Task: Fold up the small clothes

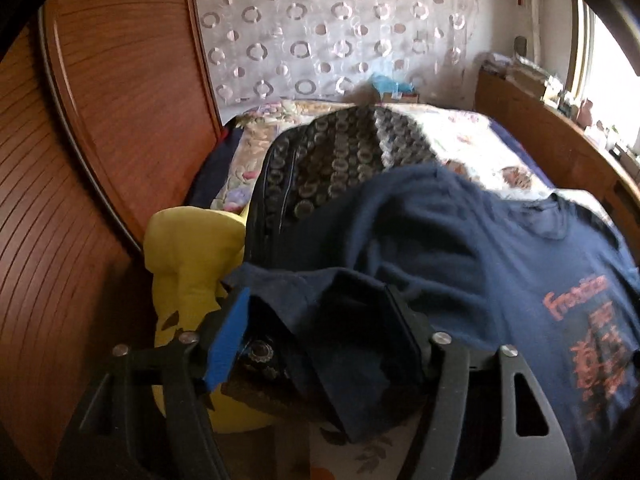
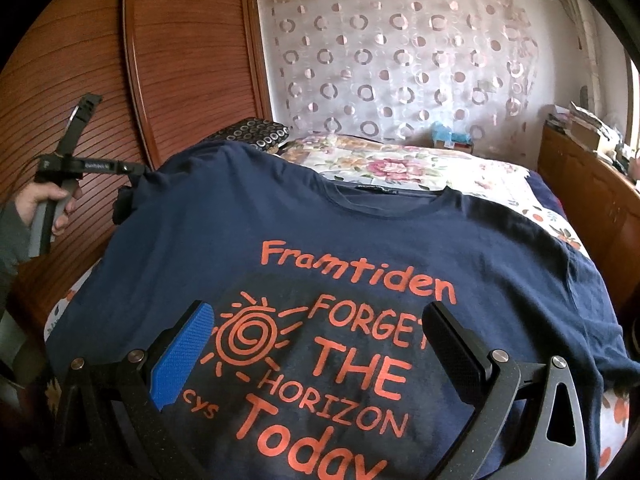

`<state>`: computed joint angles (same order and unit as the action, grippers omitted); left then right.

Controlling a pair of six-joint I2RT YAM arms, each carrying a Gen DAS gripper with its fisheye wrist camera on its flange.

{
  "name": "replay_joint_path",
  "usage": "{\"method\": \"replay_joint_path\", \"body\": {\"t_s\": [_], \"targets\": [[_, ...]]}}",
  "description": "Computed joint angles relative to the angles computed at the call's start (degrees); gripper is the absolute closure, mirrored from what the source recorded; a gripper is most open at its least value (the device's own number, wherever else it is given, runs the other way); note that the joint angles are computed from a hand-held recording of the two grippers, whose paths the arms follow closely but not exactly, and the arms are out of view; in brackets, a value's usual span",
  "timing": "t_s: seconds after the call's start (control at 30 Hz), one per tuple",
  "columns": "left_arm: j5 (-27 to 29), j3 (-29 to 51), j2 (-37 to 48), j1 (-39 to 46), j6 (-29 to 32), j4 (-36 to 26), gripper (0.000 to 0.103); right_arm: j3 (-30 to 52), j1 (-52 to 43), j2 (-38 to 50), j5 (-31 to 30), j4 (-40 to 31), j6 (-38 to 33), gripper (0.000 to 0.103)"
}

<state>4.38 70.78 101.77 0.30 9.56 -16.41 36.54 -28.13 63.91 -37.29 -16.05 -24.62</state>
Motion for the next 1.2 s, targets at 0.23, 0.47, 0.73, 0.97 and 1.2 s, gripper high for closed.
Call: {"method": "replay_joint_path", "body": {"t_s": [0.23, 0.47, 0.73, 0.97, 1.2], "targets": [[-0.47, 1.68, 0.27, -1.96, 2.35, -1.59, 0.101, -0.1, -1.65, -0.29, -0.56, -0.76, -0.31, 0.0], [-0.44, 2.35, -6.96, -8.8, 1.81, -3.44, 0.101, 0.1, -2.27, -0.4, -1.23, -1.73, -0.37, 0.0], [0.91, 11.39, -3.87, -19.78, -1.13, -10.02, 0.094, 0.9, -5.54, 0.5, -3.15, -2.5, -1.55, 0.0], [2.67, 7.46, -8.84, -23.81, -0.43, -9.03, 0.04, 1.69, -7.21, 1.97, -3.63, -3.01, -1.99, 0.0], [2.61, 0.92, -14.07, -20.96, -0.8, -6.5, 0.035, 5.15, -3.72, 4.53, -4.52, -4.83, -1.88, 0.0]]}}
